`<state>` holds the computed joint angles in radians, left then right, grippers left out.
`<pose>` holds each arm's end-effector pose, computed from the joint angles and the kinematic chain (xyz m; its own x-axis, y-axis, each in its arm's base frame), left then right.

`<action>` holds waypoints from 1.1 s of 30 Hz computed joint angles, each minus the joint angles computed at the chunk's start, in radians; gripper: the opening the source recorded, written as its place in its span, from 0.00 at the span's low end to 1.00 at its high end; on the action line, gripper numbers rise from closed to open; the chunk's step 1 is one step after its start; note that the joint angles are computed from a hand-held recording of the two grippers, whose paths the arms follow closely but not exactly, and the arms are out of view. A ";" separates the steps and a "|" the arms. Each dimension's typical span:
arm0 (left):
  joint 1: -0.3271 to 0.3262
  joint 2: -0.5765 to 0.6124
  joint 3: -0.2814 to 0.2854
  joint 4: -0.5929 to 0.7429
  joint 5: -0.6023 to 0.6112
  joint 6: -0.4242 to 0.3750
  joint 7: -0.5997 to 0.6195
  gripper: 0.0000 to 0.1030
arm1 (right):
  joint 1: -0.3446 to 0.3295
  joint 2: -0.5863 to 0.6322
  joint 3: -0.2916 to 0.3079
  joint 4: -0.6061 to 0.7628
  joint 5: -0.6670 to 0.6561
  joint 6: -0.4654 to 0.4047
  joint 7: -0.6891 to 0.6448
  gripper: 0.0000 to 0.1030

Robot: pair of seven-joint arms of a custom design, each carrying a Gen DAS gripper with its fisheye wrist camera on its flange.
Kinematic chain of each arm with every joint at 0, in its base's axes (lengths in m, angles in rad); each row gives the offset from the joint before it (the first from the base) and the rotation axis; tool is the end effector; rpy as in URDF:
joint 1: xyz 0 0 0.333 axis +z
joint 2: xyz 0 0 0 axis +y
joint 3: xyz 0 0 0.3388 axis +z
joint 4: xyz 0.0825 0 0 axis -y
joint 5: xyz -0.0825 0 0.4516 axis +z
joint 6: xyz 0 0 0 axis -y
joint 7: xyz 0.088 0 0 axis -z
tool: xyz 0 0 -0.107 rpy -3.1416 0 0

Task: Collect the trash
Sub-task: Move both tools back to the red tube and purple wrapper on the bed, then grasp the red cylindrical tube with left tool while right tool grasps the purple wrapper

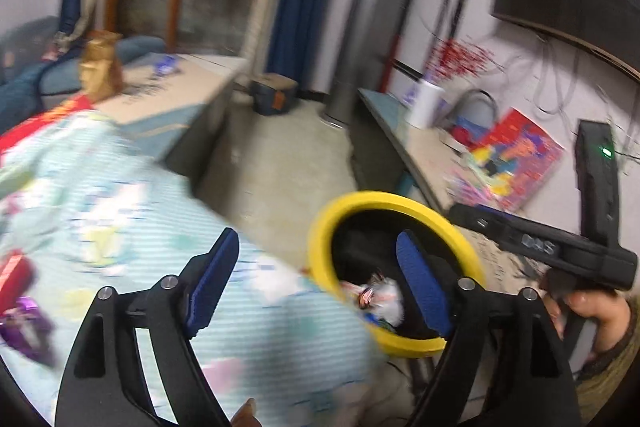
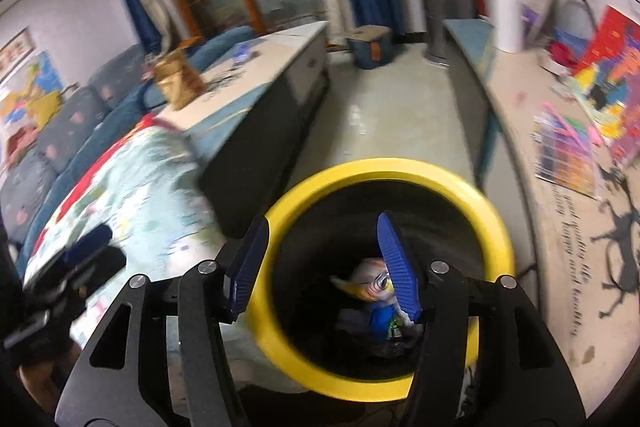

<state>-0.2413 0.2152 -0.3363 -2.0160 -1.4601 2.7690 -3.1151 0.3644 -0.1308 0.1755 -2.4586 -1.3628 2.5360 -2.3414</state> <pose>0.5855 -0.3222 0.3622 -0.8022 -0.5688 0.1816 -0.4549 0.3852 -0.8029 0.4445 0.2786 0.3351 -0.5166 -0.7971 -0.3128 -0.4379 0.5598 -0.7034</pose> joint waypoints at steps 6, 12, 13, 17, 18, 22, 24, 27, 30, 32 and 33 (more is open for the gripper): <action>0.033 -0.009 0.033 0.011 -0.139 0.109 0.089 0.77 | 0.037 0.129 -0.001 0.154 -0.111 0.066 -0.047 0.51; 0.064 0.001 0.073 0.035 -0.176 0.160 0.100 0.77 | 0.097 0.256 -0.023 0.306 -0.142 0.137 -0.153 0.55; 0.071 0.003 0.077 0.038 -0.178 0.162 0.099 0.77 | 0.107 0.272 -0.029 0.326 -0.141 0.148 -0.170 0.55; 0.097 0.020 0.093 0.060 -0.184 0.188 0.091 0.77 | 0.145 0.339 -0.050 0.410 -0.132 0.193 -0.229 0.55; 0.104 0.025 0.097 0.066 -0.175 0.190 0.077 0.77 | 0.153 0.359 -0.055 0.436 -0.128 0.208 -0.247 0.55; 0.136 0.054 0.107 0.087 -0.083 0.196 -0.034 0.77 | 0.189 0.438 -0.079 0.536 -0.089 0.246 -0.338 0.55; 0.158 0.075 0.115 0.101 0.036 0.171 -0.169 0.76 | 0.208 0.474 -0.095 0.581 -0.073 0.271 -0.368 0.55; 0.198 0.097 0.116 0.120 0.151 0.109 -0.286 0.67 | 0.232 0.537 -0.115 0.658 -0.018 0.305 -0.447 0.55; 0.241 0.124 0.114 0.146 0.250 0.011 -0.405 0.59 | 0.252 0.595 -0.131 0.725 0.050 0.312 -0.535 0.55; 0.265 0.137 0.101 0.155 0.284 -0.014 -0.429 0.51 | 0.258 0.633 -0.140 0.766 0.101 0.325 -0.586 0.48; 0.278 0.145 0.095 0.162 0.302 -0.035 -0.438 0.49 | 0.258 0.650 -0.142 0.784 0.131 0.333 -0.613 0.46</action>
